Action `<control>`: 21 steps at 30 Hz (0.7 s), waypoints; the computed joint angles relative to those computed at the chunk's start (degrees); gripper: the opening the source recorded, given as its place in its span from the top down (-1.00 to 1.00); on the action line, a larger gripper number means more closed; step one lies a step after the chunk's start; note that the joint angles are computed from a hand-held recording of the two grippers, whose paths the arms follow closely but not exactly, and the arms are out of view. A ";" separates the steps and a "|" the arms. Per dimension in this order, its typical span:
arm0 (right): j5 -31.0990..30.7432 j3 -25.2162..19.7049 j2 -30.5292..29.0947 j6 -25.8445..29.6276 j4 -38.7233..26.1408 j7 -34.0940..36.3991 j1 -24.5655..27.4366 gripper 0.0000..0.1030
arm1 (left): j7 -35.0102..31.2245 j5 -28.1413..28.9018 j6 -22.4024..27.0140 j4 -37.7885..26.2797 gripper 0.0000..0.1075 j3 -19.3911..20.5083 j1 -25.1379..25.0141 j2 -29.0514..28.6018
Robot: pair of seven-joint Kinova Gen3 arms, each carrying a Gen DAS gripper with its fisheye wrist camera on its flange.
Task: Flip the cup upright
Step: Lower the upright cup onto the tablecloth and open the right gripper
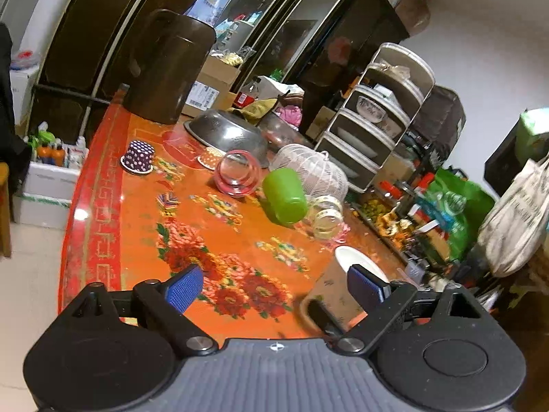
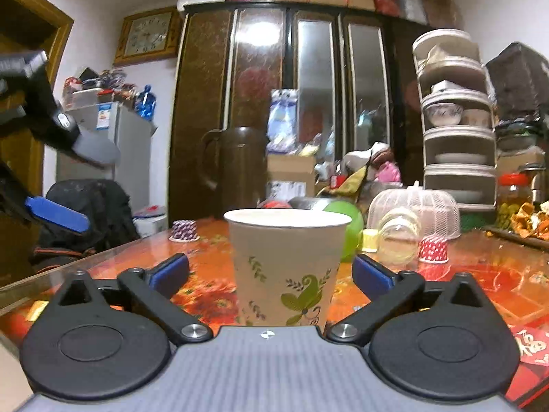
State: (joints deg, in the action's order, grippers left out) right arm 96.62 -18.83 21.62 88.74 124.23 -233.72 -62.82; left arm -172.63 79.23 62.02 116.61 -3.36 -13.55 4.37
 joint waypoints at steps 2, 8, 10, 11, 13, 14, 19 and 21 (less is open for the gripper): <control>-3.64 2.15 -2.40 -1.78 -0.79 1.95 -3.44 -0.98 | -3.43 0.63 -4.66 1.35 -0.92 -0.53 2.49 -1.32; -17.62 -3.82 -15.99 -15.37 -4.36 15.63 1.97 -0.98 | -6.89 -5.41 -15.24 1.23 -0.92 3.18 5.11 -5.93; -22.28 -5.78 -19.66 -16.90 -6.10 18.47 4.84 -0.98 | -4.75 -7.83 -12.97 -0.21 -0.92 1.31 6.90 -6.89; -24.61 -5.31 -21.15 -16.76 -7.32 19.55 4.73 -0.98 | -3.60 -9.07 -10.64 -1.23 -0.92 -1.13 8.83 -7.14; -29.00 -4.03 -24.06 -15.62 -10.12 22.28 3.66 -0.98 | -1.64 -10.62 -6.57 -2.64 -0.92 -3.11 9.49 -8.26; -30.13 -4.55 -24.97 -13.77 -11.42 23.43 3.33 -0.98 | -0.39 -11.57 -5.76 -3.22 -0.92 -2.51 8.82 -8.95; -29.00 -13.61 -23.89 -2.30 -15.98 28.31 6.52 -0.98 | 8.99 -18.35 -5.64 -5.76 -0.92 -0.45 8.56 -13.06; -29.13 -12.36 -23.50 -0.45 -16.71 29.14 4.39 -0.98 | 10.40 -19.07 -4.54 -6.44 -0.92 -1.42 9.72 -13.88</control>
State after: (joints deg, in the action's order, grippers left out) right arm 67.49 -31.20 -1.88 88.29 107.53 -204.59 -58.43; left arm -162.23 60.16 57.48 110.17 -4.78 -3.82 -9.51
